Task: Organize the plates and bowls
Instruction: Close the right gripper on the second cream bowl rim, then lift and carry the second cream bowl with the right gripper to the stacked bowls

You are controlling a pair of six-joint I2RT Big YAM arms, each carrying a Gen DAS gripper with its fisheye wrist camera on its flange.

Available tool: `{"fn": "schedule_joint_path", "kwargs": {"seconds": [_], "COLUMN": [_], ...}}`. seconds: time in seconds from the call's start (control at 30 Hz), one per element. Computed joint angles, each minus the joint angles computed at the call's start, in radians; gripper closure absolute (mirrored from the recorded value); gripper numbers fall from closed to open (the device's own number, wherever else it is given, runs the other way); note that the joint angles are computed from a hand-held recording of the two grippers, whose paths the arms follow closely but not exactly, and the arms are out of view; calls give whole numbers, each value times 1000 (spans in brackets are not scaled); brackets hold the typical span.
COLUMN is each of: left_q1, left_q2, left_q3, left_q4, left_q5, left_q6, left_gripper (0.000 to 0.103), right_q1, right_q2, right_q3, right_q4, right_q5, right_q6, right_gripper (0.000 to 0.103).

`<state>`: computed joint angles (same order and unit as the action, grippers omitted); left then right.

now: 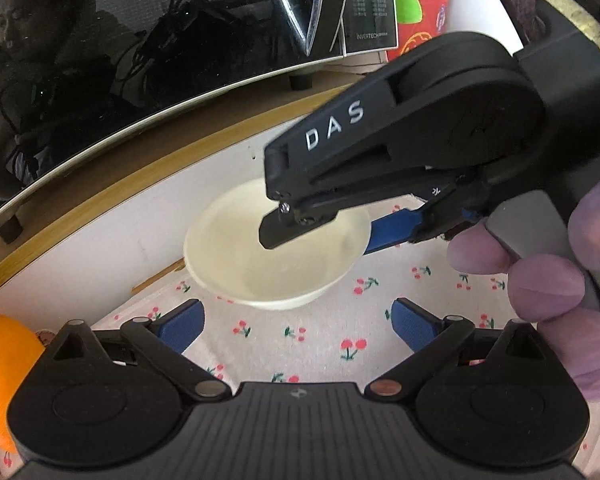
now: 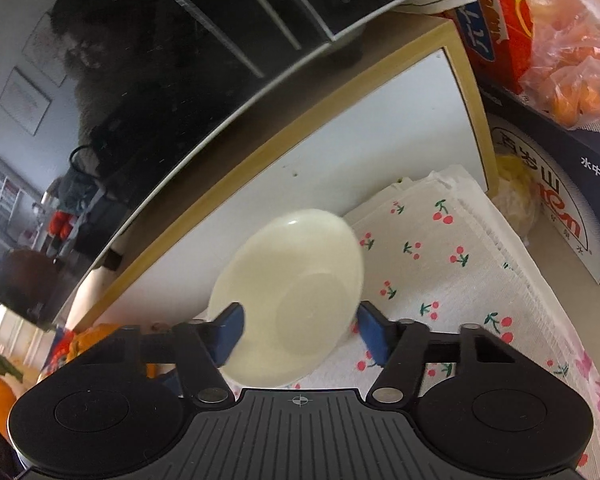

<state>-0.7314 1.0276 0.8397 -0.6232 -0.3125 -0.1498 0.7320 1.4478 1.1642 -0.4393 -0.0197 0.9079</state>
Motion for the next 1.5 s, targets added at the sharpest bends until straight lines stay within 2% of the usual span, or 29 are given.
{"fn": "schedule_joint_path", "kwargs": {"seconds": [0.07,0.2,0.43,0.63,0.9,1.17,1.37,1.5], "left_q1": [-1,4,15,-19,-109,-242,-373,-477], "left_q2": [9,19,-6,-50,-145,-235,-290,-316], "left_q3": [5,8,4,-4,25,74,124,153], "left_q4": [6,18,21,-15,-148,-292,-432,-529], "left_q5": [-4,-3,18,-9,-83,-189,-297,-376], "left_q6": [-5,-11,12,4,-30,-129,-243,-344], "left_gripper": [10,18,21,21,21,21,21,21], "right_q1": [-2,-3,-11,6,59,126,193,236], "right_q2": [6,12,-7,-42,-98,-161,-198,-221], "right_q3": [5,11,-5,-3,29,77,115,124], "right_q4": [-6,-27,-27,-43,-115,-198,-258,-282], "right_q5": [5,10,8,25,61,92,129,139], "right_q6": [1,-14,-40,-70,-89,-99,-91,-62], "right_gripper": [57,82,86,86,86,86,87,87]}}
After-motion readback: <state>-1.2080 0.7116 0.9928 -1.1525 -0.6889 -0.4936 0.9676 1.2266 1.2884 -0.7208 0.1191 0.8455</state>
